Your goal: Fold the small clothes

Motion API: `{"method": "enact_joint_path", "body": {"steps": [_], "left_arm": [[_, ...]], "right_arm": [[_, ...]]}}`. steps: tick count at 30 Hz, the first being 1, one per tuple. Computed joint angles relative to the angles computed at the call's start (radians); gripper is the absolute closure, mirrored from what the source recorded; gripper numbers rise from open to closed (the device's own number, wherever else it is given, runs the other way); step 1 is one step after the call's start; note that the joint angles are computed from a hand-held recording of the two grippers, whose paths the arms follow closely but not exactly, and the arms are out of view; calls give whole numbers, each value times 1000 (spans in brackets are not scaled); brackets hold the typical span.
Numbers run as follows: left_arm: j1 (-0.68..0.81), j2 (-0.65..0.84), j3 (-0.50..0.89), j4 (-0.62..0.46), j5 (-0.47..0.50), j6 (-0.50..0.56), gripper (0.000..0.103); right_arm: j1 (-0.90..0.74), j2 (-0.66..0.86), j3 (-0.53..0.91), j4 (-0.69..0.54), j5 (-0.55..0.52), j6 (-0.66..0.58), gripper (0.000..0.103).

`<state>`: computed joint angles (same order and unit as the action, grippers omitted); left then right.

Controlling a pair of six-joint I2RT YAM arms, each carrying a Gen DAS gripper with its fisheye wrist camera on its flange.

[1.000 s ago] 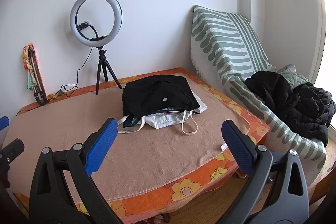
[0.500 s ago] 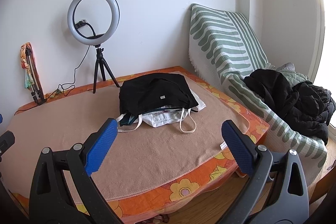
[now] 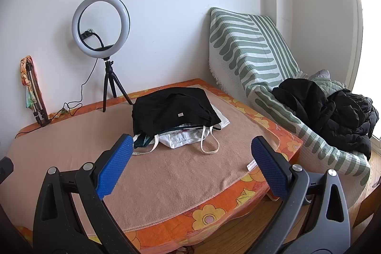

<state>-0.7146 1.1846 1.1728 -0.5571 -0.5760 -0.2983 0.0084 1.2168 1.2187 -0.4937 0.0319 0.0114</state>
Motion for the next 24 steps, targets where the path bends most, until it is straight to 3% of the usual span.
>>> {"method": "enact_joint_path", "body": {"steps": [24], "left_arm": [[-27, 10, 3, -4, -38, 0, 0]], "right_arm": [[15, -5, 3, -1, 14, 0, 2]]}}
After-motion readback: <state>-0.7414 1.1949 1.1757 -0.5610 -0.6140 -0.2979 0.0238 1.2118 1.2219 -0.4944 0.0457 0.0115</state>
